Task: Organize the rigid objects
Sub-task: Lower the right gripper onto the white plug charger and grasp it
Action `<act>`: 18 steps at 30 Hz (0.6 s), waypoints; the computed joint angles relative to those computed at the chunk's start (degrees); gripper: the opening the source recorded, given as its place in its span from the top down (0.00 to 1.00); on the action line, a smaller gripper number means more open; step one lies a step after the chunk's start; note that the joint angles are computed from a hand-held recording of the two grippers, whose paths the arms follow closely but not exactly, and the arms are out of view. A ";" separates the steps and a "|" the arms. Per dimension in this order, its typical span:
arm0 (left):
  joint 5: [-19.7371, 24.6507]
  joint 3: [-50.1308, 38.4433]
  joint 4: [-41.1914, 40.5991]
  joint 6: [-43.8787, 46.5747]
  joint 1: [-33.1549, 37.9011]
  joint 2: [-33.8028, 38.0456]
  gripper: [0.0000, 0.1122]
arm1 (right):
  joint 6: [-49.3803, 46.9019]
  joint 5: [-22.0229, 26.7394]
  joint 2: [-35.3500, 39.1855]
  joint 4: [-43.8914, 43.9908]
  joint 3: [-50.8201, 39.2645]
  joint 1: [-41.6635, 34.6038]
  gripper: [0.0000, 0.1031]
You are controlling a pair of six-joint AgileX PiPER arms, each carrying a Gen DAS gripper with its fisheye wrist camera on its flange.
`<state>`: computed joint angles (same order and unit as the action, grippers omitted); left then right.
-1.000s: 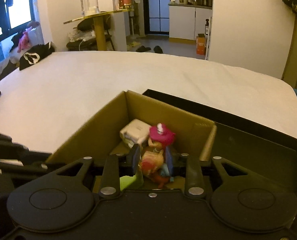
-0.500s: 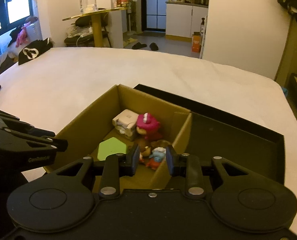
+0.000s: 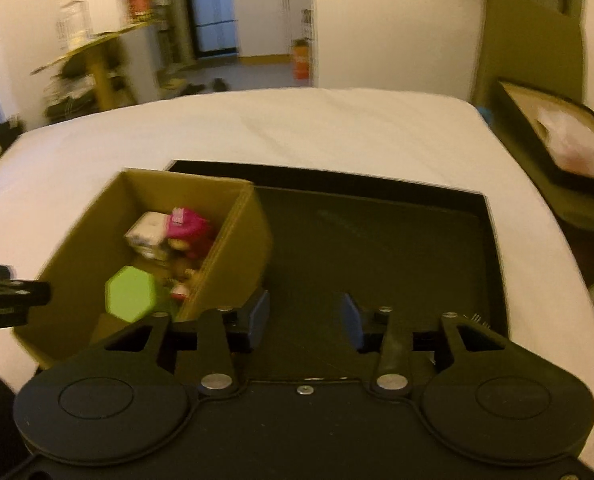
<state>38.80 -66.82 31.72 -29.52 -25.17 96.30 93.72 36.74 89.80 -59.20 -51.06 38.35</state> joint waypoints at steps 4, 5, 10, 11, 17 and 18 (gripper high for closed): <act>1.27 -0.08 3.76 -3.37 -1.54 0.12 0.37 | 4.96 3.13 1.48 -1.18 -0.10 0.35 0.43; 1.60 -0.12 4.49 -4.14 -1.91 0.09 0.35 | 5.55 3.16 1.69 -1.12 -0.08 0.16 0.42; 4.16 -1.24 7.42 -7.04 -3.86 0.64 0.29 | 12.66 2.62 1.85 -4.22 2.52 -1.01 0.27; 4.65 -1.40 8.40 -7.85 -4.39 0.88 0.28 | 13.96 3.46 2.30 -4.72 2.79 -1.06 0.27; 8.06 -2.75 12.67 -11.60 -6.94 3.00 0.26 | 15.26 0.42 2.23 -2.65 4.72 -5.06 0.22; 8.57 -2.92 13.29 -11.82 -7.35 3.31 0.26 | 15.17 -0.53 2.48 -1.85 4.84 -6.09 0.22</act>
